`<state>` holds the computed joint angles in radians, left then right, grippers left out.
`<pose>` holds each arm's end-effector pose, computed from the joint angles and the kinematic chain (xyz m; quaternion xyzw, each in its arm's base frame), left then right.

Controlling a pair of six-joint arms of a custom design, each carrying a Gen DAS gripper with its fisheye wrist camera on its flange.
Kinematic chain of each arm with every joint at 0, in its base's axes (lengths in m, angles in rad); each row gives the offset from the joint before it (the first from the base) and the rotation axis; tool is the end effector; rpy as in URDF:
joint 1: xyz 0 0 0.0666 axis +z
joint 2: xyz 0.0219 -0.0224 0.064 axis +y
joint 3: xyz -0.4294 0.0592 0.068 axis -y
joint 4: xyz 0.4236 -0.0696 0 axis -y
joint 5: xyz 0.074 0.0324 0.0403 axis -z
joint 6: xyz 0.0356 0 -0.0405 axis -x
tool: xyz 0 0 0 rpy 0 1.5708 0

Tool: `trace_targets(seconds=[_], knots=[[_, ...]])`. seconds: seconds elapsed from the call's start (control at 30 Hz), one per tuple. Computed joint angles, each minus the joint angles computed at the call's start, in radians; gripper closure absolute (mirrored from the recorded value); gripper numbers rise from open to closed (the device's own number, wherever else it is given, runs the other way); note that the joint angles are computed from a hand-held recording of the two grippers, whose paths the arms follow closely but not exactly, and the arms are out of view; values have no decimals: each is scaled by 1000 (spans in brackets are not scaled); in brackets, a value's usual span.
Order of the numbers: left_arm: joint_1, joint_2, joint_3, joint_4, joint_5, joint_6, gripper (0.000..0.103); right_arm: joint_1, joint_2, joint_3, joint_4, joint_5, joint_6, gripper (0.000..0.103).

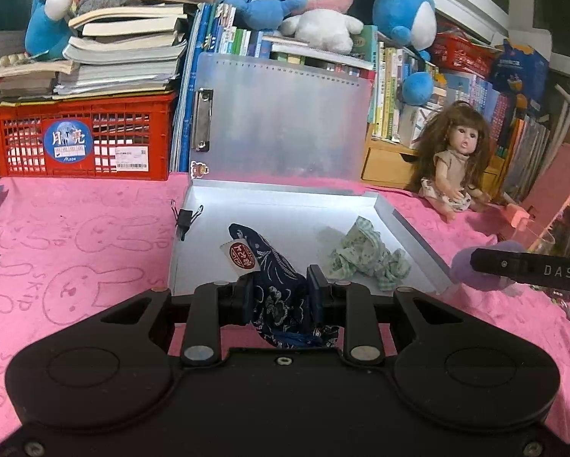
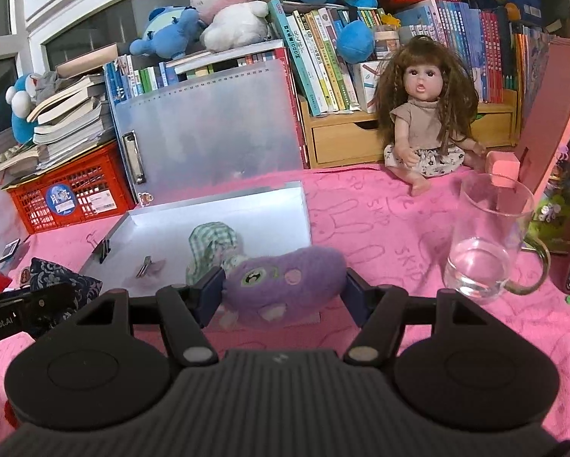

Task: Organize objects
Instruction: 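Carry the navy pouch and purple plush into the white box with both tools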

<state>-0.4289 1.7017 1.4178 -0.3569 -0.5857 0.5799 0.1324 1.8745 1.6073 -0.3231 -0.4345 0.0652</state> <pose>0.5855 -0.2465 0.3667 -0.1936 0.8436 0.0184 0.5006 0.7038 0.1084 0.3488 -0.1860 0.8473 0.2055 0.4531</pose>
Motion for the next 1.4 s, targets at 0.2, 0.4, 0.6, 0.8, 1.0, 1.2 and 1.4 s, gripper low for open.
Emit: trace_targets(seconds=[0.2, 0.4, 0.6, 0.8, 1.0, 1.2, 1.4], knots=[[35, 32, 39, -14, 34, 22, 77, 15, 58, 82, -54, 27, -6, 35], [60, 71, 88, -36, 47, 9, 77, 29, 116, 164, -111, 37, -28, 35], [79, 115, 139, -72, 78, 29, 77, 43, 171, 234, -137, 55, -52, 35], [90, 145, 171, -83, 106, 7, 77, 46, 207, 271, -141, 58, -62, 35], [95, 171, 207, -104, 105, 10, 77, 39, 245, 329, -194, 25, -59, 42], [99, 182, 221, -108, 106, -5, 77, 45, 258, 349, -215, 30, -51, 46], [106, 188, 222, -111, 111, 8, 77, 42, 261, 351, -214, 29, -51, 53]])
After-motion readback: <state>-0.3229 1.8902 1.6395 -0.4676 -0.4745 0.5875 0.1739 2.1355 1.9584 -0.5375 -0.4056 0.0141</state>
